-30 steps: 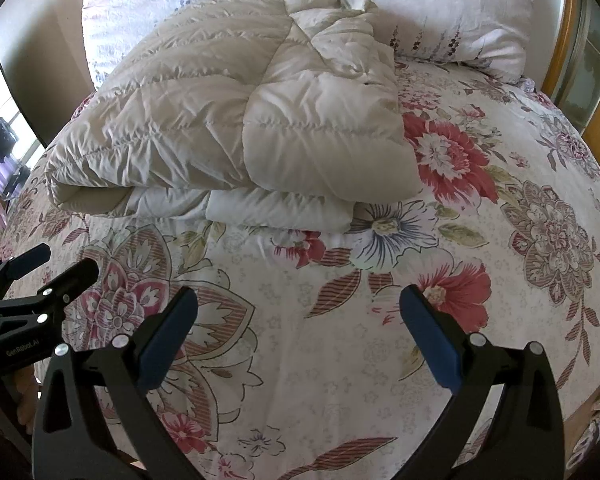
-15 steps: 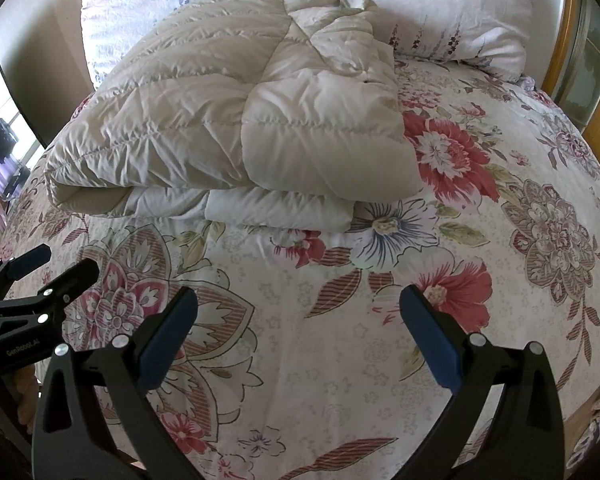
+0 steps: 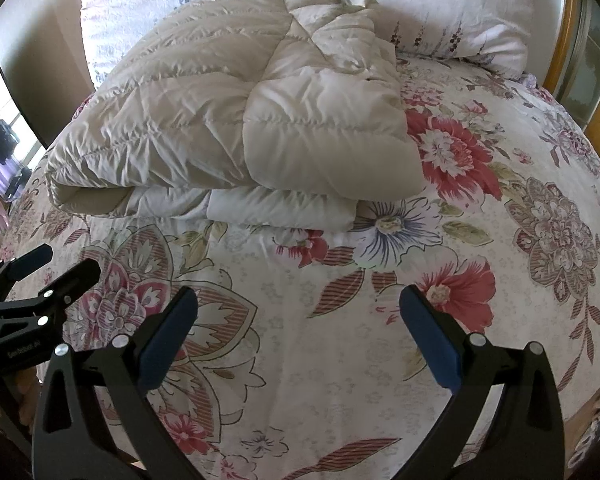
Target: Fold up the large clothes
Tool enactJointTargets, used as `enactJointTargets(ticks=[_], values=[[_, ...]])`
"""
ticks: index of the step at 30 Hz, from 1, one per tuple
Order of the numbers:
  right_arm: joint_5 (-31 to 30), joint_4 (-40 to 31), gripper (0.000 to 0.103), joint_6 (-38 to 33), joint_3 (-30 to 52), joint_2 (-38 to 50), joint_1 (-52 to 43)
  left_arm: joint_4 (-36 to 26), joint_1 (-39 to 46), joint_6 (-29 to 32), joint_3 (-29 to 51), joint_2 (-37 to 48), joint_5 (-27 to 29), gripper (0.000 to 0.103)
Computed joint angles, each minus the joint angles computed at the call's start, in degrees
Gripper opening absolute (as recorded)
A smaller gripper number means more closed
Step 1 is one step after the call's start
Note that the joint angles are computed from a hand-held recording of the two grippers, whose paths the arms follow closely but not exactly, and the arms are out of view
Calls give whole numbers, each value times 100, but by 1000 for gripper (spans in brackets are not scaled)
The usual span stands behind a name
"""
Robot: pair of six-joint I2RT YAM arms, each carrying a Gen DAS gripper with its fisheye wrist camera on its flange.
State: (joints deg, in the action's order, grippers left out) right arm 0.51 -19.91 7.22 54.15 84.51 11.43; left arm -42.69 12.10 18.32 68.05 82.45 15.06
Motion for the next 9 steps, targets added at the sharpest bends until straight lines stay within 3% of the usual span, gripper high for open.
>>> enactJointTargets(ticks=[9], values=[[2,-10,101,29,7,-14,10,-37,0,3,53,41,-18,102]])
